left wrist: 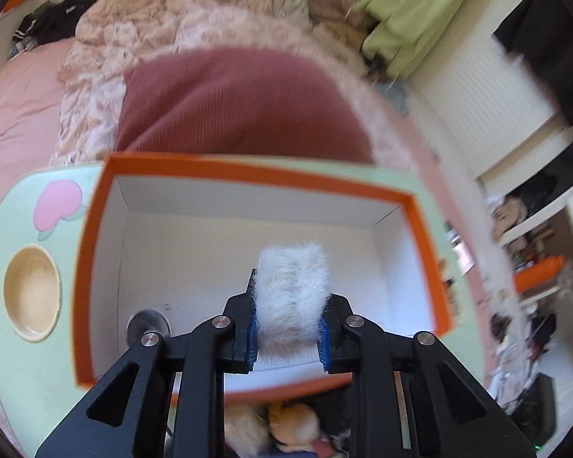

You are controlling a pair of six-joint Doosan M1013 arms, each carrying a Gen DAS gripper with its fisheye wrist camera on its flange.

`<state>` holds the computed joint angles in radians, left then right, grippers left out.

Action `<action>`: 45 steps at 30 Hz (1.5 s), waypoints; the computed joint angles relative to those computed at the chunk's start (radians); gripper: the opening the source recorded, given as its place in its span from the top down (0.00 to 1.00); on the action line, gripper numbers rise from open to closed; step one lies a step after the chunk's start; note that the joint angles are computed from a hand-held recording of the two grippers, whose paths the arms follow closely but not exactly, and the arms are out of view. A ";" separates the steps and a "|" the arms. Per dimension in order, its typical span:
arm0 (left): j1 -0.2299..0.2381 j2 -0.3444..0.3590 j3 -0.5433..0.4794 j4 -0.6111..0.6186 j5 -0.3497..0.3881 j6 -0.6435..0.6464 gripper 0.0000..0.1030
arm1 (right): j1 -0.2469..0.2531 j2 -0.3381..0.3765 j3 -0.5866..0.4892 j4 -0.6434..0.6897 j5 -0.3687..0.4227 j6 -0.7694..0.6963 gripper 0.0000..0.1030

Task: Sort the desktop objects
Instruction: 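Grasp the white fur ball in the box with the left gripper and lift, then set the white fur ball on top of the blue tin, open left gripper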

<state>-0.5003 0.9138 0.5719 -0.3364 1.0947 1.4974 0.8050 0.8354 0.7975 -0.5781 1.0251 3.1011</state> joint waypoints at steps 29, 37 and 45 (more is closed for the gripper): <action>-0.024 -0.356 0.696 0.051 -0.464 0.168 0.27 | -0.021 0.028 -0.127 -0.072 0.184 -0.121 0.29; -0.081 -0.373 0.760 0.379 -0.486 -0.016 0.27 | -0.100 0.133 -0.301 0.091 0.281 -0.241 0.31; -0.083 -0.360 0.750 0.414 -0.457 -0.038 0.27 | -0.097 0.126 -0.288 0.083 0.276 -0.205 0.31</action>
<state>-0.5831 0.5540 1.3221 0.0780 0.6381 1.4590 0.7075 0.9613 0.5099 -0.4952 1.3014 2.8963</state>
